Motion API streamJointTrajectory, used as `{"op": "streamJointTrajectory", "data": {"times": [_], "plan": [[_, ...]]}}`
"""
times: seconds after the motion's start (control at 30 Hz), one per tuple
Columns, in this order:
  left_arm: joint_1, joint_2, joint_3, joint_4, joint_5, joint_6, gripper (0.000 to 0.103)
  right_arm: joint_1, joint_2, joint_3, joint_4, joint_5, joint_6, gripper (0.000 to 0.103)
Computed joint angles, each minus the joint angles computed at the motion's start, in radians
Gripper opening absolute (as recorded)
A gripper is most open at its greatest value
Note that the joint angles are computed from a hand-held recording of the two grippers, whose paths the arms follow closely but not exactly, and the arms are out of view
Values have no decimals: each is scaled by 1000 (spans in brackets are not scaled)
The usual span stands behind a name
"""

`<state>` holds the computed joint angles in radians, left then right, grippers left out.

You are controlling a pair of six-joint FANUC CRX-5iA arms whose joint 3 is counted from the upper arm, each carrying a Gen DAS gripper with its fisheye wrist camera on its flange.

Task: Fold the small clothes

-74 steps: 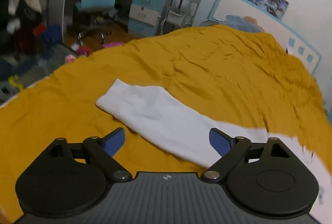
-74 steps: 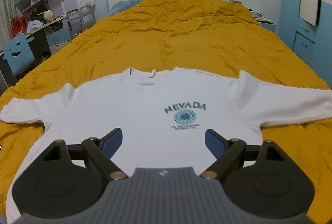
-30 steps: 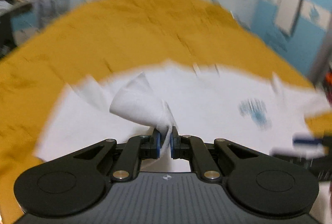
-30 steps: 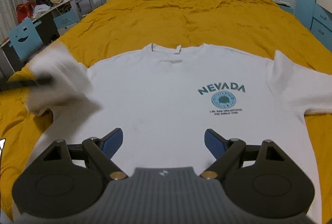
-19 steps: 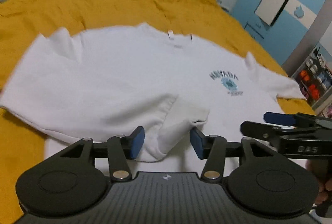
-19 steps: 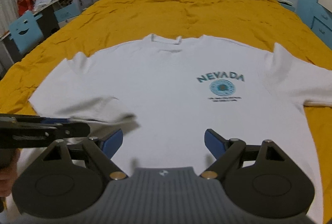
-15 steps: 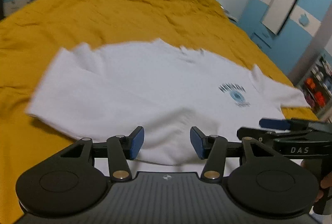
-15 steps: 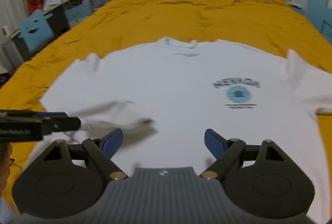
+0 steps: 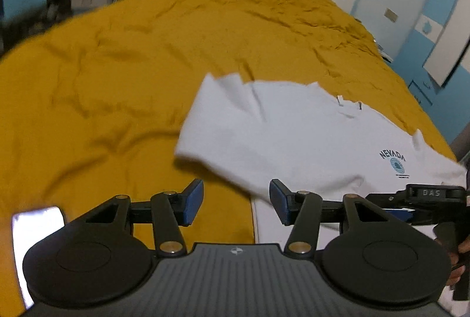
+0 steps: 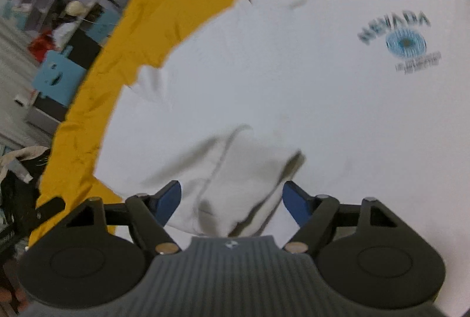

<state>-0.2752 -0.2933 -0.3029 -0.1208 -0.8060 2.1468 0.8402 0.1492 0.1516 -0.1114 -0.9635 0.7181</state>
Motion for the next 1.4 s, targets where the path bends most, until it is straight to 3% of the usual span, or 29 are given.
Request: {"op": "streamJointTrajectory", "data": {"times": [0.1, 0.2, 0.23, 0.33, 0.57, 0.83, 0.9, 1.07, 1.1, 1.17, 1.2, 1.27, 1.4], "plan": [[11, -6, -55, 52, 45, -4, 61, 12, 5, -6, 18, -10, -26, 65], [20, -1, -102, 108, 90, -1, 61, 17, 17, 14, 17, -23, -8, 28], [17, 9, -107, 113, 104, 10, 61, 15, 15, 17, 7, -15, 3, 9], [1, 37, -103, 90, 125, 66, 61, 31, 18, 34, 55, 13, 44, 3], [23, 81, -100, 124, 165, 59, 61, 18, 85, 215, 120, 62, 190, 1], [80, 114, -153, 257, 298, 37, 67, -34, 239, 609, 62, 0, 347, 1], [80, 133, -139, 250, 309, 37, 67, -32, 284, 699, 114, -14, 370, 1], [63, 206, -65, 176, 296, 90, 67, -80, 388, 949, 57, -96, 385, 1], [49, 228, -31, 129, 274, 120, 66, -90, 387, 959, 53, -91, 388, 1], [21, 271, 42, 27, 197, 184, 44, -113, 373, 946, 47, -69, 387, 1], [10, 290, 69, -5, 161, 208, 40, -125, 359, 914, 50, -49, 384, 1], [8, 294, 69, -10, 157, 223, 36, -153, 299, 800, 52, -9, 375, 1], [3, 293, 72, -32, 143, 226, 33, -229, 191, 550, 122, -21, 262, 1]]}}
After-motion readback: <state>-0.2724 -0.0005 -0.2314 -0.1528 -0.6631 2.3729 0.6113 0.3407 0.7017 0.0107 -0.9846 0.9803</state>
